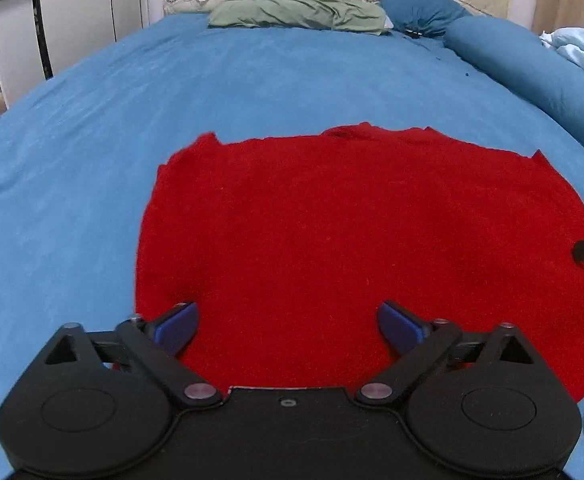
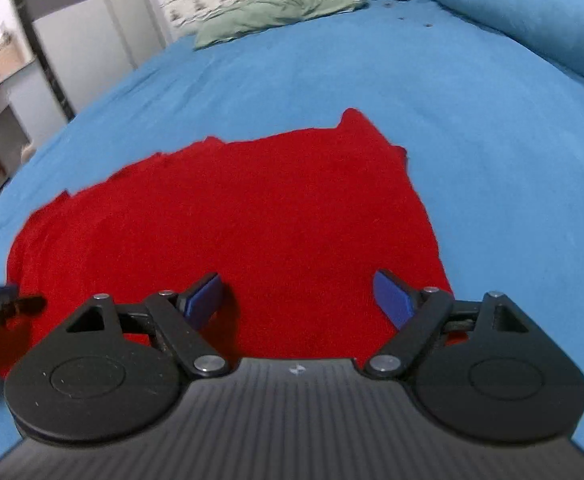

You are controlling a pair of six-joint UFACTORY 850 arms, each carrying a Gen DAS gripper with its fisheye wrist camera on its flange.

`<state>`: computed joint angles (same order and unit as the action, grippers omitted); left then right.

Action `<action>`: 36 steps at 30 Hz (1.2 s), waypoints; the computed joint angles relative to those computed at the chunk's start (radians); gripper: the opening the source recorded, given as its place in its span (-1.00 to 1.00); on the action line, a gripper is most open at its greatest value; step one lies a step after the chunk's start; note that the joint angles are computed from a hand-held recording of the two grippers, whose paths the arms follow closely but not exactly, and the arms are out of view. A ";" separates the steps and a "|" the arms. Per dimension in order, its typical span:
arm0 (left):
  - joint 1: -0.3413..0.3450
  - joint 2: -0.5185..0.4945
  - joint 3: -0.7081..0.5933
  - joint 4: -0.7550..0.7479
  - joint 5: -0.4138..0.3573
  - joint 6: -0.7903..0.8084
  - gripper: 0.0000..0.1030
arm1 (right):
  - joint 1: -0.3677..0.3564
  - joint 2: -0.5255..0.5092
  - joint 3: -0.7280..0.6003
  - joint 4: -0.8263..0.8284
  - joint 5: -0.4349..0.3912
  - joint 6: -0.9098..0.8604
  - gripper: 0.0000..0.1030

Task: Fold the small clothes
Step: 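Open both tools and release the folded sweater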

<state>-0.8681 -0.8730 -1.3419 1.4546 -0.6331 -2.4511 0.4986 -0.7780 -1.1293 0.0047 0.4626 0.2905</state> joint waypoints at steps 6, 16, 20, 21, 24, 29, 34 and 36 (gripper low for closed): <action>0.005 -0.026 -0.109 -0.301 -0.010 0.307 1.00 | 0.020 0.034 -0.021 0.109 -0.085 -0.079 0.93; -0.094 0.062 -0.111 -0.293 -0.152 0.411 1.00 | -0.060 0.336 0.280 0.086 -0.005 -0.222 0.96; -0.113 0.036 -0.181 -0.237 -0.129 0.431 1.00 | -0.087 0.342 0.311 0.037 -0.026 -0.165 0.96; -0.116 0.005 -0.231 -0.267 -0.162 0.465 1.00 | -0.090 0.341 0.320 0.032 -0.027 -0.149 0.96; -0.115 -0.063 -0.327 -0.307 -0.204 0.477 1.00 | -0.086 0.288 0.302 0.017 -0.008 -0.082 0.92; -0.071 -0.112 -0.388 -0.421 -0.102 0.494 1.00 | -0.051 0.180 0.242 0.120 0.025 -0.122 0.81; -0.033 -0.171 -0.443 -0.588 -0.067 0.613 1.00 | 0.009 0.102 0.213 0.358 0.115 -0.312 0.65; -0.029 -0.171 -0.423 -0.556 -0.045 0.553 1.00 | 0.031 0.091 0.220 0.387 0.159 -0.343 0.43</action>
